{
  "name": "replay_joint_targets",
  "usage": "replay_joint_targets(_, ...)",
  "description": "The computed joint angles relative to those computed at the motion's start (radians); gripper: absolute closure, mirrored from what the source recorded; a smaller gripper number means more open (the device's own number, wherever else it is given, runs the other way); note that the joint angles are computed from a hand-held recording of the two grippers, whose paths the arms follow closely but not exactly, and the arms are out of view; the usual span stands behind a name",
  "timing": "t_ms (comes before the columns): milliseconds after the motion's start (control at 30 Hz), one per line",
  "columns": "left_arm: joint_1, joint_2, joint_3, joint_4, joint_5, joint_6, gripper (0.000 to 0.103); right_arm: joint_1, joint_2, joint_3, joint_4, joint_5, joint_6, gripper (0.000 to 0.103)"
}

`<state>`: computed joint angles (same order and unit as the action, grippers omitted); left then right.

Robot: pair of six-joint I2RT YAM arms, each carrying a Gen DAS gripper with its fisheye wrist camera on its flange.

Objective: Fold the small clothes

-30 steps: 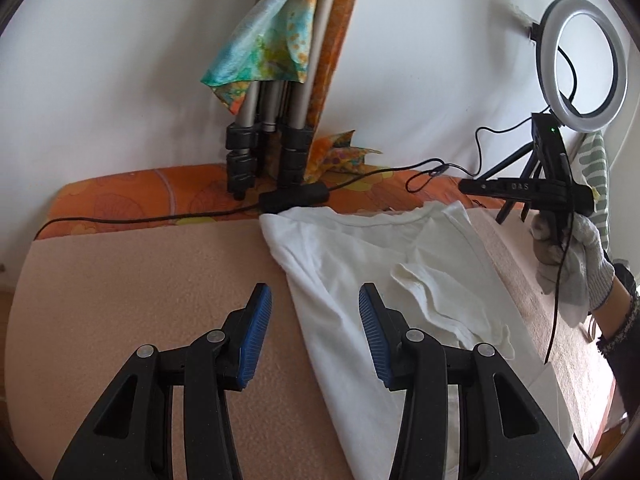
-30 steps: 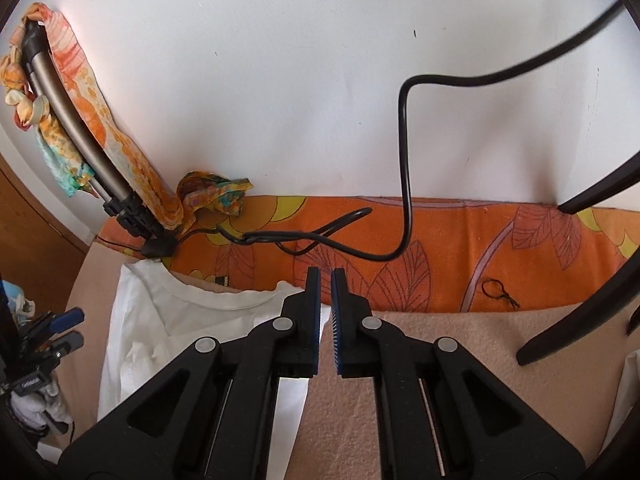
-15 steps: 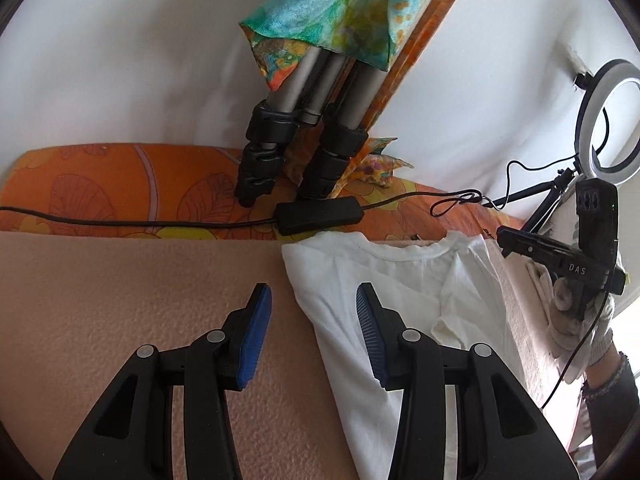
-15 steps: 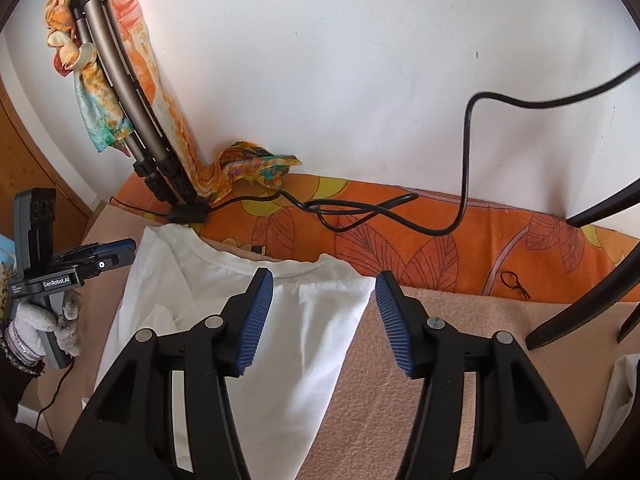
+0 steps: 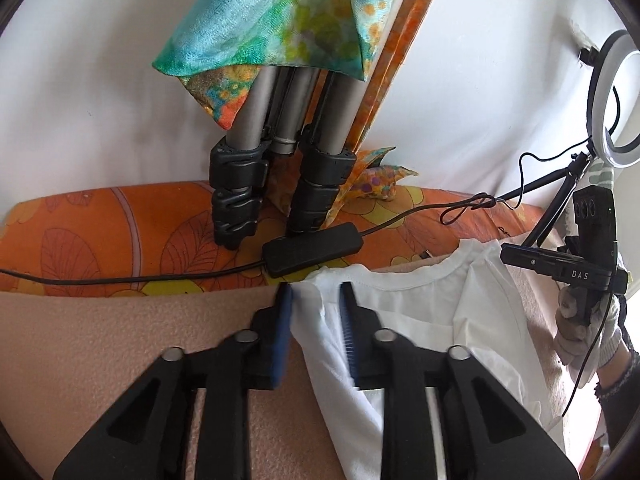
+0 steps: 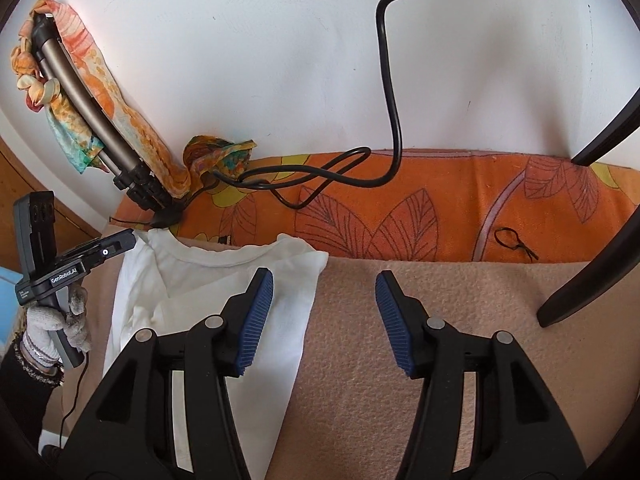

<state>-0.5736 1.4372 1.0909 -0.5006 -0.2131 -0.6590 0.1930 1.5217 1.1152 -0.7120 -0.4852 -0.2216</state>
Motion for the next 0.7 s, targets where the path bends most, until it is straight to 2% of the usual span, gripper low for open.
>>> replay_joint_targets(33, -0.007, -0.016, -0.010, 0.001, -0.024, 0.003, 0.060, 0.009, -0.024, -0.019, 0.027, 0.035, 0.012, 0.047)
replay_joint_targets(100, -0.007, -0.052, -0.037, 0.007, -0.030, 0.010, 0.060, 0.014, -0.056, -0.028, 0.033, 0.027, -0.001, 0.047)
replay_joint_targets(200, -0.005, -0.089, -0.063, 0.001, -0.039, 0.013, 0.061, 0.046, -0.071, 0.010, -0.023, -0.034, -0.022, 0.048)
replay_joint_targets(367, -0.016, -0.117, -0.087, -0.010, -0.070, 0.021, 0.061, 0.219, -0.051, 0.093, -0.099, -0.027, -0.046, 0.051)
replay_joint_targets(433, -0.010, -0.146, -0.113, -0.003, -0.071, 0.007, 0.061, 0.299, -0.020, 0.113, -0.104, -0.005, -0.033, 0.059)
replay_joint_targets(567, -0.006, -0.155, -0.143, -0.006, -0.057, 0.019, 0.063, 0.459, 0.042, 0.121, -0.072, 0.102, -0.016, 0.060)
replay_joint_targets(700, -0.016, -0.139, -0.154, -0.011, -0.055, 0.033, 0.065, 0.549, 0.098, 0.129, -0.039, 0.187, 0.006, 0.060)
